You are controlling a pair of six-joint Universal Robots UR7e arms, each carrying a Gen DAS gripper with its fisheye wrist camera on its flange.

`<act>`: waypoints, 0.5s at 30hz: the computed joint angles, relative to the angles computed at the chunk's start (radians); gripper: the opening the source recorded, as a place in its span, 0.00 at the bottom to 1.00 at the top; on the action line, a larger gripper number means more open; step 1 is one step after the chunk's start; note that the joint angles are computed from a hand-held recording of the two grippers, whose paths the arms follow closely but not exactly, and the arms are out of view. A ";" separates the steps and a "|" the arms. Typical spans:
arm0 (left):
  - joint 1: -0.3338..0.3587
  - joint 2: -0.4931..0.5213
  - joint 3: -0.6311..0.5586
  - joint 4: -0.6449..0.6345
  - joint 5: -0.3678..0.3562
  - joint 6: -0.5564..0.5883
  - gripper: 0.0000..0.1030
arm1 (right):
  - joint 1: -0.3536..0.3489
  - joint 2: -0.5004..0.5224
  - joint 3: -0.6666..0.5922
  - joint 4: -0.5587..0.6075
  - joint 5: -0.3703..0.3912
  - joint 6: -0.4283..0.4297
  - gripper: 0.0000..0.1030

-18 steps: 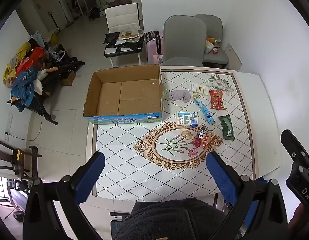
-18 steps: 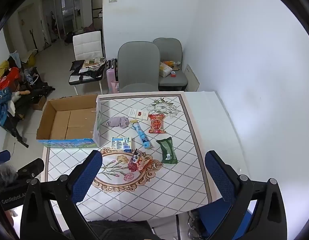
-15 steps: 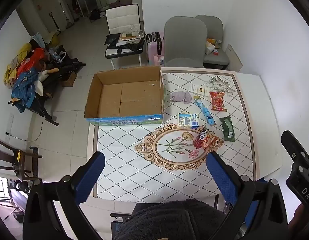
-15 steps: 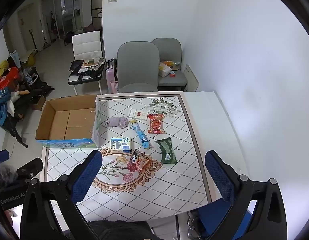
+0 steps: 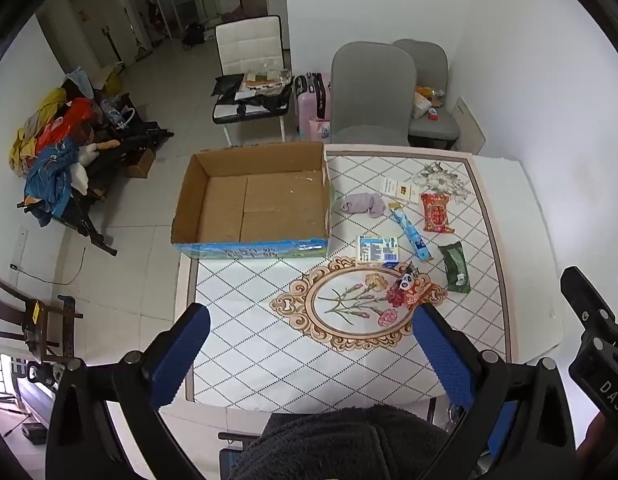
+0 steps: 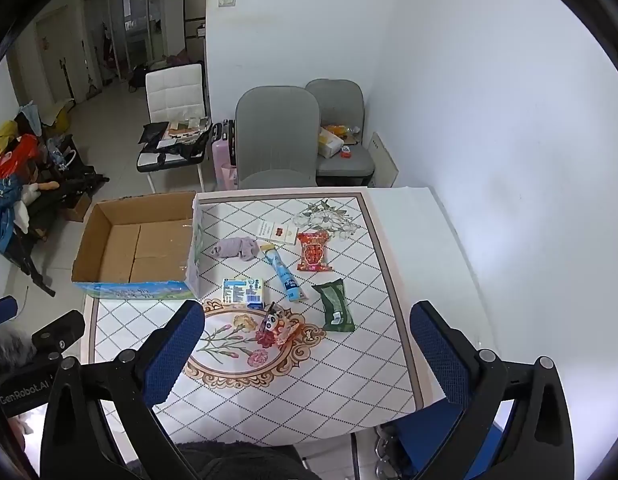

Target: Organize soft objects

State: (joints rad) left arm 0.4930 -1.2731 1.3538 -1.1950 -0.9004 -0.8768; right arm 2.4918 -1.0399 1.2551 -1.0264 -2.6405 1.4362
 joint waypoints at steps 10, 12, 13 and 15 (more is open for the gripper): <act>-0.010 -0.016 0.011 -0.017 0.012 0.000 1.00 | 0.013 0.002 -0.010 0.025 -0.031 0.019 1.00; -0.009 -0.010 0.007 -0.016 0.013 0.002 1.00 | 0.015 0.001 -0.007 0.020 -0.033 0.016 1.00; -0.009 -0.010 0.006 -0.016 0.014 0.002 1.00 | 0.016 -0.001 -0.005 0.016 -0.033 0.013 1.00; -0.011 -0.009 0.005 -0.015 0.016 -0.002 1.00 | 0.018 -0.004 -0.002 0.017 -0.036 0.015 1.00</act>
State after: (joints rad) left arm 0.4818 -1.2817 1.3591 -1.2101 -0.8840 -0.8784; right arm 2.5098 -1.0442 1.2531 -1.0099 -2.6763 1.4516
